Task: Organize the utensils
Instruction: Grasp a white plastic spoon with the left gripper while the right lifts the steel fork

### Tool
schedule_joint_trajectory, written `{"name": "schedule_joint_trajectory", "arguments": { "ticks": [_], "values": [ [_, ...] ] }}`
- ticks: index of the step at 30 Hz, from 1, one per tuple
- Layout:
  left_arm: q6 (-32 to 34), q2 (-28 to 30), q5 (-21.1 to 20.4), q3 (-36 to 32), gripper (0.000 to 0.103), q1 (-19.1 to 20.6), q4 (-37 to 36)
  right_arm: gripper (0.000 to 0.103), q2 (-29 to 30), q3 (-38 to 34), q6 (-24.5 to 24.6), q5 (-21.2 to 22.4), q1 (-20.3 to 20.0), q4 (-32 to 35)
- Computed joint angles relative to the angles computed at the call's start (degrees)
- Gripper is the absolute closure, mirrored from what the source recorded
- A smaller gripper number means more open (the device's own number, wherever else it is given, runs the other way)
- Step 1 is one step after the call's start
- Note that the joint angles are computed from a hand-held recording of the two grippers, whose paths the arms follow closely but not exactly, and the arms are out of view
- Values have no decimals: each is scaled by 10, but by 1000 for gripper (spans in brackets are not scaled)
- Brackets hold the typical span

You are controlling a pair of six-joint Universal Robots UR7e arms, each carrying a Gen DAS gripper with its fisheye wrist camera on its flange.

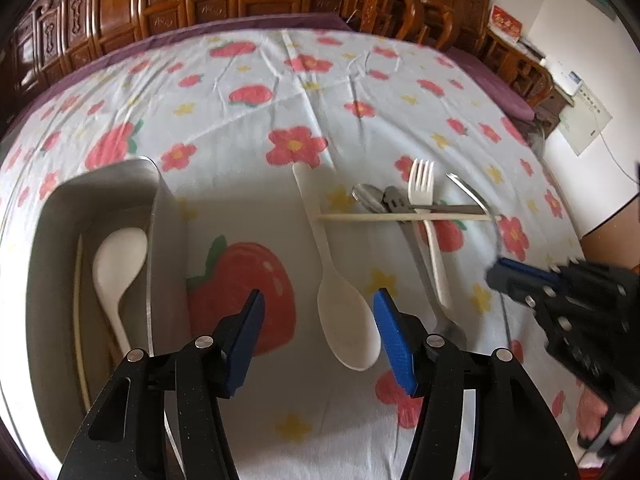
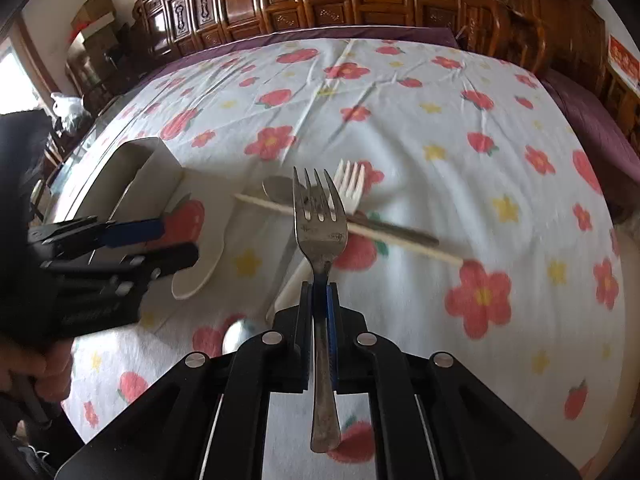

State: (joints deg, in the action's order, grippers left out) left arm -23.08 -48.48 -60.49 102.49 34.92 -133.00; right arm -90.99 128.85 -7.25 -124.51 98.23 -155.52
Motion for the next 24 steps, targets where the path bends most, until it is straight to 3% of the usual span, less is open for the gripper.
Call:
{"name": "schedule_joint_trajectory", "arguments": {
  "ticks": [10,14,15,18,24],
  "values": [
    [-29,17,16,-7,62,-8,45,95,-10,15,-6,14,4,-13],
    [-33,21,24,-9,63,-10,49,95,-16,18,-6,21,6,-16],
    [-33,22,27,-9,67,-12,50,95,-18,18,-6,22,6,-16],
    [-27,22,25,-7,93,-13,42,95,-22,22,-3,23,6,-16],
    [-42,4,28,1,98,-16,44,95,-30,29,4,19,11,-13]
  ]
}}
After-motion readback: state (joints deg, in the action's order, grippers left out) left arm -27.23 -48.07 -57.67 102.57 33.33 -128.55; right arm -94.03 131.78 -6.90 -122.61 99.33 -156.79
